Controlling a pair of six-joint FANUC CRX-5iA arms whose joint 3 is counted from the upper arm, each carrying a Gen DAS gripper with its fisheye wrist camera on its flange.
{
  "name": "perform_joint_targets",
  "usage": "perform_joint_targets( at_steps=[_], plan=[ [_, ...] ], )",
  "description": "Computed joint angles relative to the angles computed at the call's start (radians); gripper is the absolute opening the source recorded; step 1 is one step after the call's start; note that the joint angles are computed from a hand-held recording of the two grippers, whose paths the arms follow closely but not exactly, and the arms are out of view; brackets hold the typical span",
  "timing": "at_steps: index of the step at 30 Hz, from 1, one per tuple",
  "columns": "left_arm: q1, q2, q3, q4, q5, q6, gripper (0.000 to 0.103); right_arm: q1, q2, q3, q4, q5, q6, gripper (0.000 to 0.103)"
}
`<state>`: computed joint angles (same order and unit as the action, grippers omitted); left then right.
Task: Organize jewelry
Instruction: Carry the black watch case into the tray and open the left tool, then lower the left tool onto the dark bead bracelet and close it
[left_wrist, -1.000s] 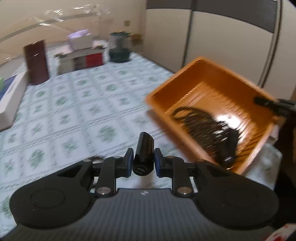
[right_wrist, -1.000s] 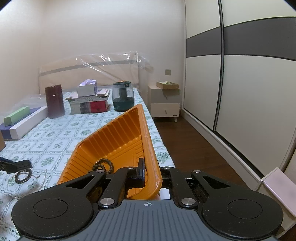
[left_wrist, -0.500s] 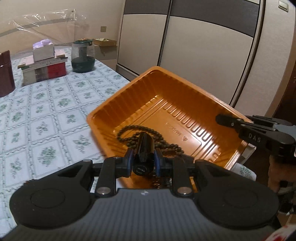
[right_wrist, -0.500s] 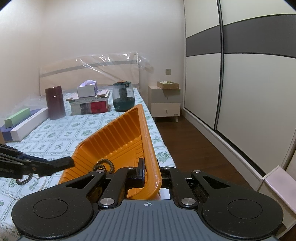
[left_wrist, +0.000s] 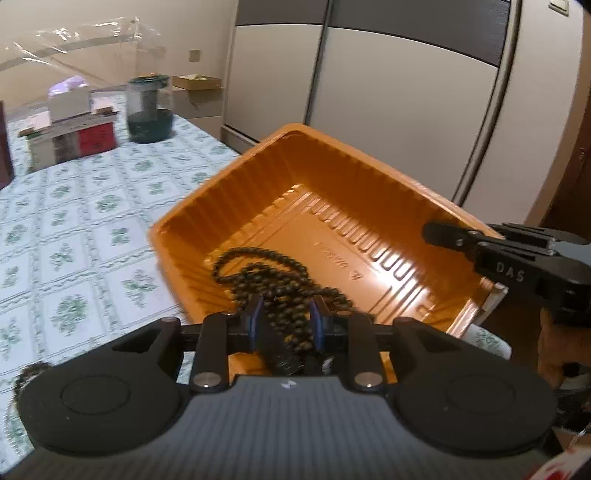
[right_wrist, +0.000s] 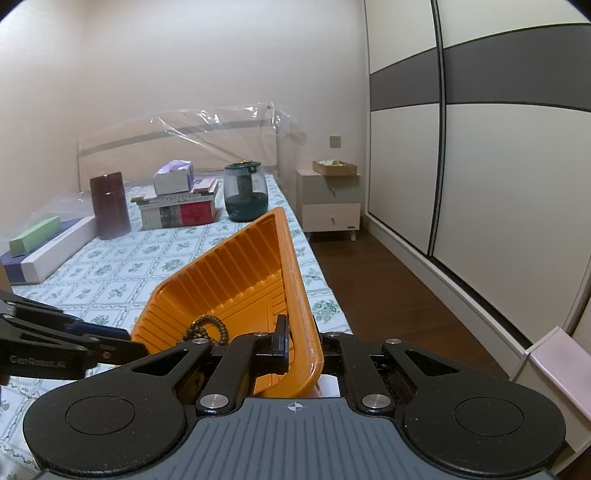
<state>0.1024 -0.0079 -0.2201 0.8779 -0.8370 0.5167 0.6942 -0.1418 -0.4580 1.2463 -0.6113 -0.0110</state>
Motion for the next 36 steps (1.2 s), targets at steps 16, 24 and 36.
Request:
perform_joint_targets(
  at_steps=[16, 24, 36],
  plan=[
    [0.268, -0.182, -0.135, -0.166, 0.101, 0.143, 0.024, 0.003, -0.001, 0.000, -0.001, -0.006, 0.004, 0.007],
    [0.335, -0.194, -0.151, -0.224, 0.103, 0.135, 0.024, 0.005, 0.001, 0.003, -0.002, -0.011, 0.009, 0.007],
    [0.229, -0.083, -0.098, -0.231, 0.146, -0.036, 0.024, 0.005, 0.006, 0.008, -0.012, -0.017, 0.025, 0.007]
  ],
)
